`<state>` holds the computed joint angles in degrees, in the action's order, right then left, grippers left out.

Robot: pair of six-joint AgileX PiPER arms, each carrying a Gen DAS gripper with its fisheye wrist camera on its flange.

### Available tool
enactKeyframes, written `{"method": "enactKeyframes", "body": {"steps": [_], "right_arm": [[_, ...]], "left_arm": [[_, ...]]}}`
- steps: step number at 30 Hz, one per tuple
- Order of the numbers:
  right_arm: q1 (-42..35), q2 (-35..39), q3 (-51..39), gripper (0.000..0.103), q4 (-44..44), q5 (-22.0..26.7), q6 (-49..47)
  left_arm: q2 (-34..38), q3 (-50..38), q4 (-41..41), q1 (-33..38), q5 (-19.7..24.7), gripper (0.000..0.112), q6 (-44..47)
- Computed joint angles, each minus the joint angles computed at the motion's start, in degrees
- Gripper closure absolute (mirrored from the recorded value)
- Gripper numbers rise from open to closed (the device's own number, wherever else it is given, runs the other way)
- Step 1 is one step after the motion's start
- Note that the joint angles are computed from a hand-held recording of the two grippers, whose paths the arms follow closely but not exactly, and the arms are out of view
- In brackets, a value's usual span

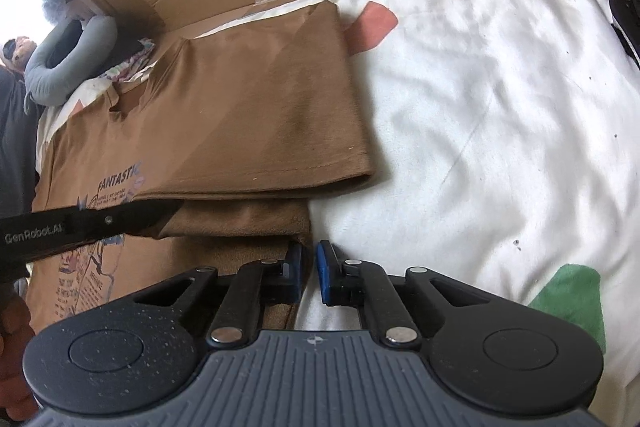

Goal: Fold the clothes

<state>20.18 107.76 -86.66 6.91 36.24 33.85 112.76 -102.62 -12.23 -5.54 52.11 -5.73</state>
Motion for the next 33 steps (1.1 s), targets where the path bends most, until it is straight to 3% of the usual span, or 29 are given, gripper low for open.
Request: {"method": "enactKeyframes", "body": {"steps": [11,16,19,24,33], "right_arm": [[-1.6,0.2,0.8,0.094,4.6,-1.0,-1.6],[-1.8,0.3,0.3,0.093,5.3,-0.4,-1.5],[-2.6,-0.3,1.0,0.092,8.0,-0.3,-2.2],[-2.8,-3.4,3.9,0.091,5.9,0.1,0.5],[-3.6,-8.0,8.2,0.091,2.3,-0.6,3.8]], "left_arm": [[-1.7,6.8,1.8,-0.7,-2.8,0.104,-2.6],[-2.6,5.9,5.1,-1.6,-0.1,0.095,-2.2],[-3.6,5.0,5.7,-1.4,1.2,0.096,-2.4],[-3.6,0.1,2.3,-1.0,1.5,0.096,0.6],[4.8,-12.4,-0.7,-5.0,5.2,0.095,4.5]]}}
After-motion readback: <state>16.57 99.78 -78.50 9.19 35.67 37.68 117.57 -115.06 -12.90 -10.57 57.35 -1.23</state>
